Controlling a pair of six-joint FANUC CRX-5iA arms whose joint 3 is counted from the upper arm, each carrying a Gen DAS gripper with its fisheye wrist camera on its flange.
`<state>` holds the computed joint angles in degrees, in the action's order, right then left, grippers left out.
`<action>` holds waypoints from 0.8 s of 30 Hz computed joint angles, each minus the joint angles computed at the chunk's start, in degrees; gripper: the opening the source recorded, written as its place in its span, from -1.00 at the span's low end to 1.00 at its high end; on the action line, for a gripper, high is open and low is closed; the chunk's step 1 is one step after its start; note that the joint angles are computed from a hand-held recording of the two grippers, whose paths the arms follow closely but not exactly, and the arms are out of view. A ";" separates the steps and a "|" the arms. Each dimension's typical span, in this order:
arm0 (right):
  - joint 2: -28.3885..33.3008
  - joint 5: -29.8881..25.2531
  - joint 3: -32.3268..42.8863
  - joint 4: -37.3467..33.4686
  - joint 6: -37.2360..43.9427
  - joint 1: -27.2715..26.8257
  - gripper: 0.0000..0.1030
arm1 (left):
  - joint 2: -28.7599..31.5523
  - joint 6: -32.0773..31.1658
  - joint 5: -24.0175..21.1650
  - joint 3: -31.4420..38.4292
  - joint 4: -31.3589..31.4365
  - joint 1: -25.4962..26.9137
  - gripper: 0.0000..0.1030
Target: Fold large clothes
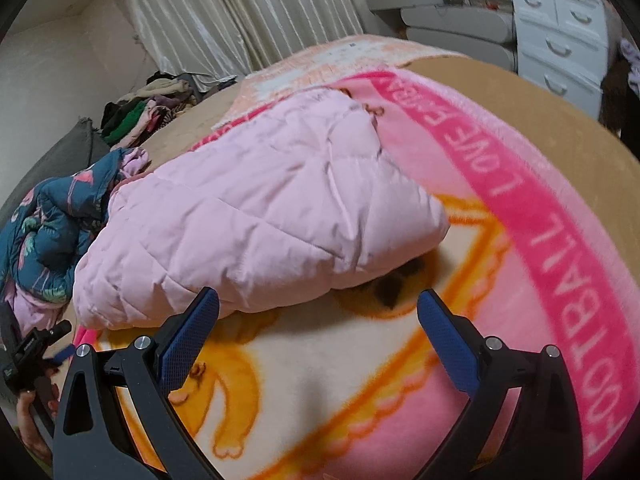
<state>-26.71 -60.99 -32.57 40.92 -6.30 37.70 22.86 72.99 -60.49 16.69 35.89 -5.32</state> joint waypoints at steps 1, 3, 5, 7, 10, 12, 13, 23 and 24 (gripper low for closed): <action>0.25 0.61 -0.05 -0.43 -0.39 -0.55 0.92 | 0.74 0.78 -0.30 0.35 0.88 -0.05 0.84; 0.49 1.96 -0.35 -0.75 -1.51 -1.66 0.92 | 1.63 2.08 0.13 0.82 1.64 -0.37 0.83; 0.74 3.50 -0.68 -1.14 -3.23 -3.11 0.92 | 2.66 4.42 0.39 1.86 1.44 -0.60 0.83; 0.82 5.24 -0.97 -1.72 -4.81 -4.70 0.92 | 4.15 7.72 0.30 3.31 1.43 -0.66 0.83; 0.97 9.59 -1.50 -3.10 -6.62 -7.88 0.92 | 6.00 11.24 0.16 4.71 1.90 -0.71 0.83; 1.58 11.86 -1.40 -4.32 -6.55 -9.77 0.92 | 6.93 11.71 0.28 5.72 2.02 -0.90 0.83; 1.97 12.90 -1.32 -4.81 -6.23 -10.55 0.92 | 7.36 11.77 0.33 6.51 1.44 -1.17 0.84; 6.04 19.18 -0.82 -4.63 -5.42 -15.02 0.92 | 11.71 14.72 0.90 12.35 -1.15 -3.01 0.84; 6.27 20.17 -1.09 -4.59 -5.73 -15.52 0.92 | 11.94 14.93 1.14 12.58 -1.24 -3.14 0.84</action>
